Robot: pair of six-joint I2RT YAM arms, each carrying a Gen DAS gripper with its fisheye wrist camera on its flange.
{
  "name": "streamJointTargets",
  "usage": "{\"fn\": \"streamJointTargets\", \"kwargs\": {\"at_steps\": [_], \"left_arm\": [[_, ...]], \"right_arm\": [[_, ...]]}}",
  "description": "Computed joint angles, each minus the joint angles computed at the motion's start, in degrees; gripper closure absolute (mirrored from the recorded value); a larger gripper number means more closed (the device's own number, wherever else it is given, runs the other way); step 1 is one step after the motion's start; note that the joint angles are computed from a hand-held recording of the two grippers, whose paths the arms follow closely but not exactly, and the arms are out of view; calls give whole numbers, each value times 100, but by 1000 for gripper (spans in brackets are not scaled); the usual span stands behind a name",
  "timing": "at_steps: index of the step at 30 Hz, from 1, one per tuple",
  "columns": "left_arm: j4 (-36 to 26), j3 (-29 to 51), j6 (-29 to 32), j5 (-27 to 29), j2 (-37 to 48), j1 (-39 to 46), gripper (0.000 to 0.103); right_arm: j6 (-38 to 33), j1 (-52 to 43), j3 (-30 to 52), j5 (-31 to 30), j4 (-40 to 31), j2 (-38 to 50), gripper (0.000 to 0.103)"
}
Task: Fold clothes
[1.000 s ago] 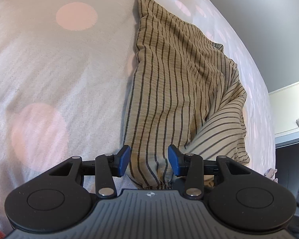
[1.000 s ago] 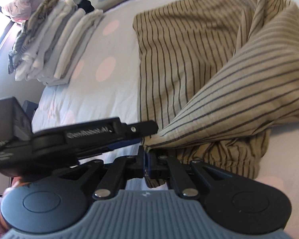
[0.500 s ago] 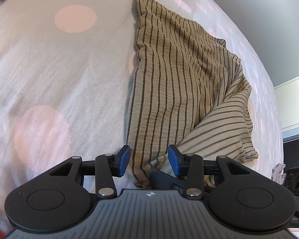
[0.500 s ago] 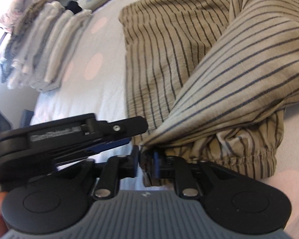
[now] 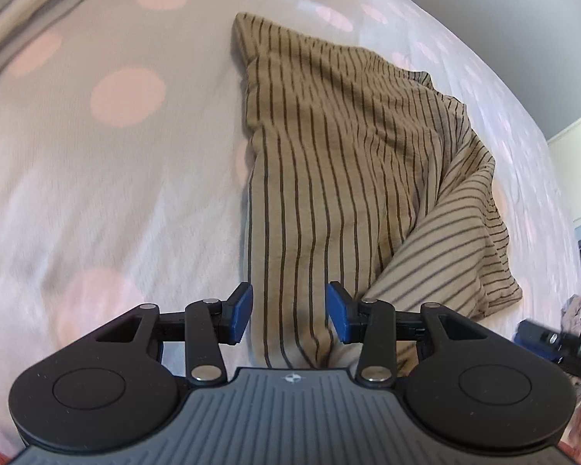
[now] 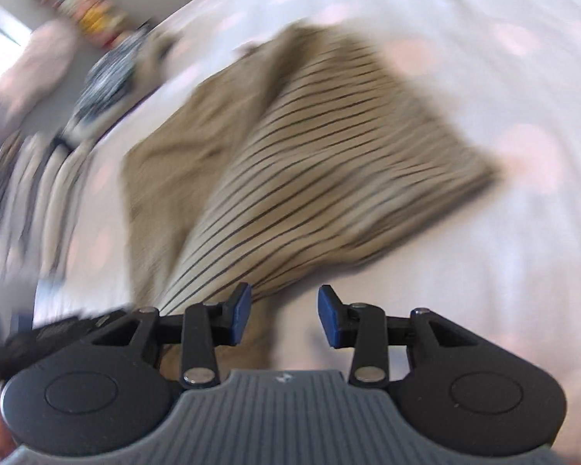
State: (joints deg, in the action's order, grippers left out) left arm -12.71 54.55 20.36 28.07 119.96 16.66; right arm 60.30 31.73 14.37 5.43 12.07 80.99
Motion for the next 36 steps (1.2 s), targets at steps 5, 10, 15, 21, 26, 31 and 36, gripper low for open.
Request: {"fn": "streamJointTargets", "kwargs": {"at_steps": [5,10,15,21,26,31,36], "left_arm": [[-101,586,5,-386,174,-344,62],[9,1191,-82,-675,561,-592,62],[79,1800,-264,-695,1067,-645,62],[327,2039,-190,-639,1436,-582,62],[585,2093,6,-659,1512,-538,62],[506,2234,218,-535,1642,-478,62],[382,2471,207,-380,1794,-380,62]], "right_arm": [[-403,-1736,-523,-505,794,333,61],[-670,-2826,-408,-848,1875,1740,61],[-723,-3363,-100,-1234,2434,2554,68],[-1015,-3092,504,-865,928,1719,99],[-1268,-2439,1440,-400,-835,517,100],[-1572,-1525,3279,288,-2263,520,100],[-1939,-874,5382,641,-3097,1586,100]]}}
